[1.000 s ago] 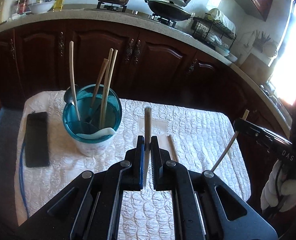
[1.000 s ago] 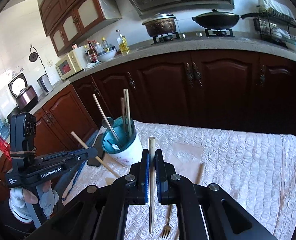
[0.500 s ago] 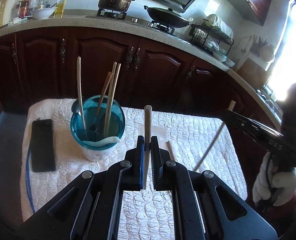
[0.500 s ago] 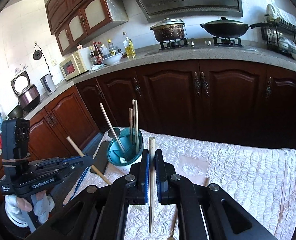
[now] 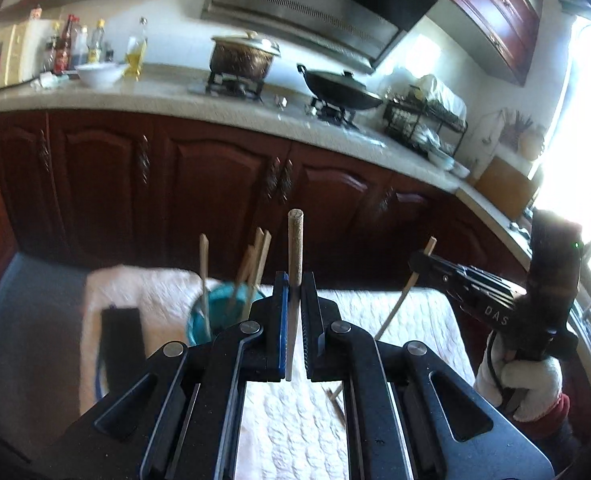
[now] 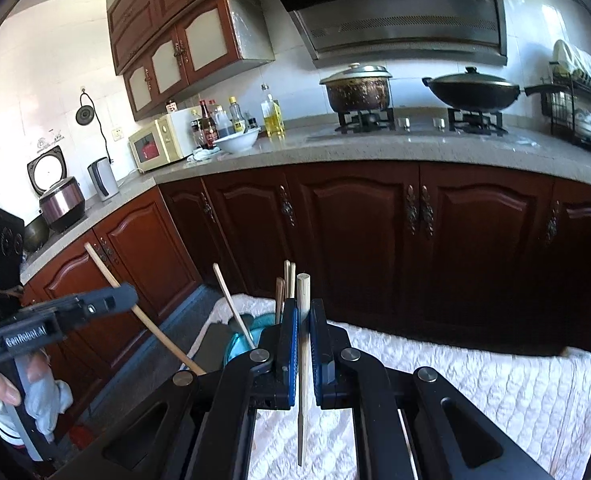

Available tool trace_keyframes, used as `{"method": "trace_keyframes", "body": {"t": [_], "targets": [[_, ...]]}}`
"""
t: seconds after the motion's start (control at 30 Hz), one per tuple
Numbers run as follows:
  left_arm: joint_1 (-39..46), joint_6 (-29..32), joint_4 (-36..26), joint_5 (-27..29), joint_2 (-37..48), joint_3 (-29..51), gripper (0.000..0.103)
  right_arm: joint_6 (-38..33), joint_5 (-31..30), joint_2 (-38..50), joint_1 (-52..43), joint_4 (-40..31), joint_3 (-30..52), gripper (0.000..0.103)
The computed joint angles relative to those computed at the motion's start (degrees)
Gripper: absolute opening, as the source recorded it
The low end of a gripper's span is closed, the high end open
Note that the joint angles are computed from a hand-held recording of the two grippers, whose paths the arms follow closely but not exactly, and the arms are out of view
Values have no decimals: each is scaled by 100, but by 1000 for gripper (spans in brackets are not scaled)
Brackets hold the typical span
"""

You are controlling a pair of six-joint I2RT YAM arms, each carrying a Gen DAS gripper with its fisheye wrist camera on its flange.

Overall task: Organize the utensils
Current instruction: 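Lift the chopsticks upright with both tools and carry them toward the holder, then lower both chopsticks into the floral holder and open both tools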

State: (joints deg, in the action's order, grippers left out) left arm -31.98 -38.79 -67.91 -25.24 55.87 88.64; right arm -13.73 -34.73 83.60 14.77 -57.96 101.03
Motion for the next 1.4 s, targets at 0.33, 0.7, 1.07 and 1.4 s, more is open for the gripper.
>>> {"method": "trace_keyframes", "body": {"t": [0.33,0.7,1.07,1.4], "targets": [[1970,1099,483,885,299,22,5,953,549,742,806,754,783,5],[2483,1419,1383,1034,621,-1022,5,1310,1094,1284,1338,1689,414,5],[2377,1323,1695,1059,785,-1635,5,1247,1036,1568,1426,1899,-123,5],[2222,1142,1848,1024,883,-1928,5,1080,1054,1666,1519,1846,-526,5]]}}
